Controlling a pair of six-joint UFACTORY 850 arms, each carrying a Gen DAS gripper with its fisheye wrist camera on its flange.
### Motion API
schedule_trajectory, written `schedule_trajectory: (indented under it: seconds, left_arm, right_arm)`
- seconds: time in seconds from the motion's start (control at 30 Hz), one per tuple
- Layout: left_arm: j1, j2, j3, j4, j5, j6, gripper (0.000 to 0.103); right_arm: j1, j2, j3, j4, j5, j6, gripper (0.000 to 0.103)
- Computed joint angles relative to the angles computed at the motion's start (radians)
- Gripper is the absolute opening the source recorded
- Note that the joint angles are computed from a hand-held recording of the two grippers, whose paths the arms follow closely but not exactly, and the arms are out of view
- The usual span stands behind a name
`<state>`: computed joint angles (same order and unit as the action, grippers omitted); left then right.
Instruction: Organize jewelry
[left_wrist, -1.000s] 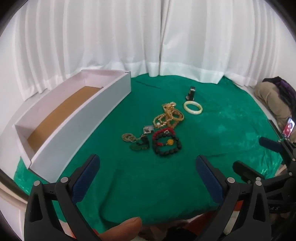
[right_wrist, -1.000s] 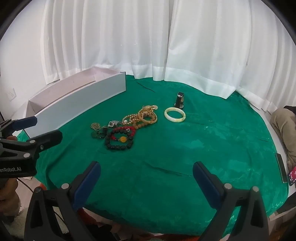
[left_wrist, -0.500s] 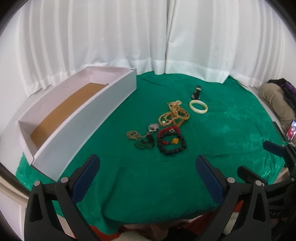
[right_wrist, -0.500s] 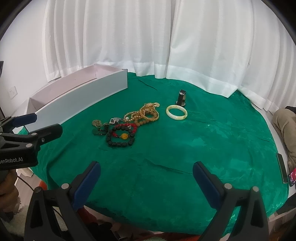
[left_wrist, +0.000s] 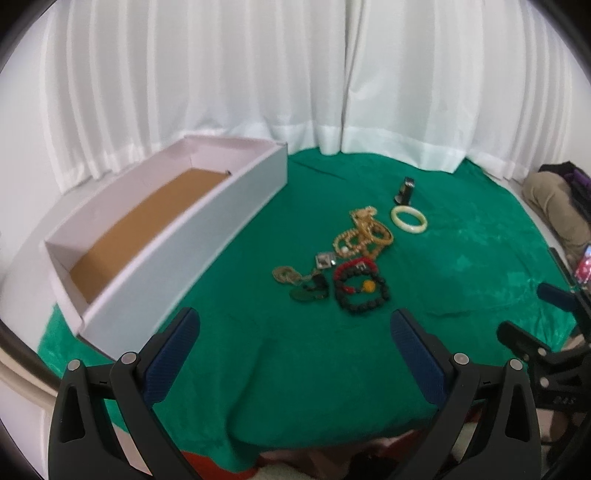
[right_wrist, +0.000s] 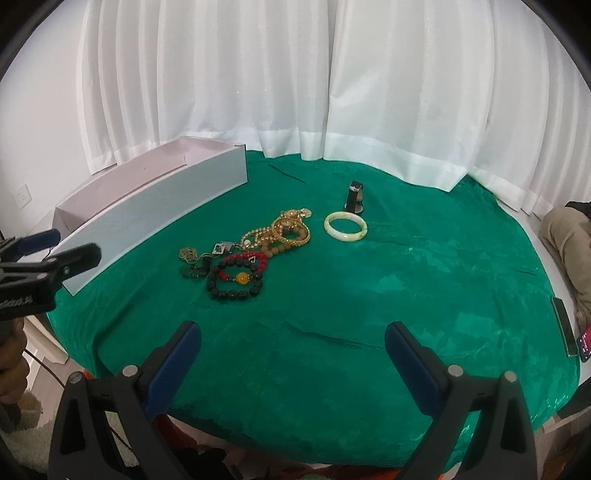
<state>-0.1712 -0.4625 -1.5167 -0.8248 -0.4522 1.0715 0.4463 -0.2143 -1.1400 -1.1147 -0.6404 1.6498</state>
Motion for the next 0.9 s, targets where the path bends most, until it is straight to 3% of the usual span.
schedule_trajectory:
  seconds: [0.17, 0.3, 0.57, 0.7, 0.9]
  left_arm:
    - [0.0, -0.009, 0.001, 0.024, -0.041, -0.01, 0.103]
    - [-0.001, 0.008, 0.039, -0.038, -0.015, 0.088, 0.103]
    - [-0.004, -0.008, 0.021, 0.038, -0.068, 0.003, 0.103]
    - [-0.005, -0.006, 0.023, 0.048, -0.055, -0.01, 0.103]
    - [-0.018, 0.011, 0.046, 0.081, 0.029, -0.031, 0.103]
  right_arm:
    - [0.001, -0.002, 0.001, 0.007, 0.005, -0.015, 0.102]
    - [0.0, 0.0, 0.006, -0.001, 0.003, 0.001, 0.102]
    - [-0.001, 0.005, 0.018, -0.041, 0.021, 0.035, 0.102]
    - [-0.002, 0.003, 0.018, -0.032, 0.027, 0.027, 0.102]
    - [-0.002, 0.004, 0.02, -0.032, 0.031, 0.028, 0.102]
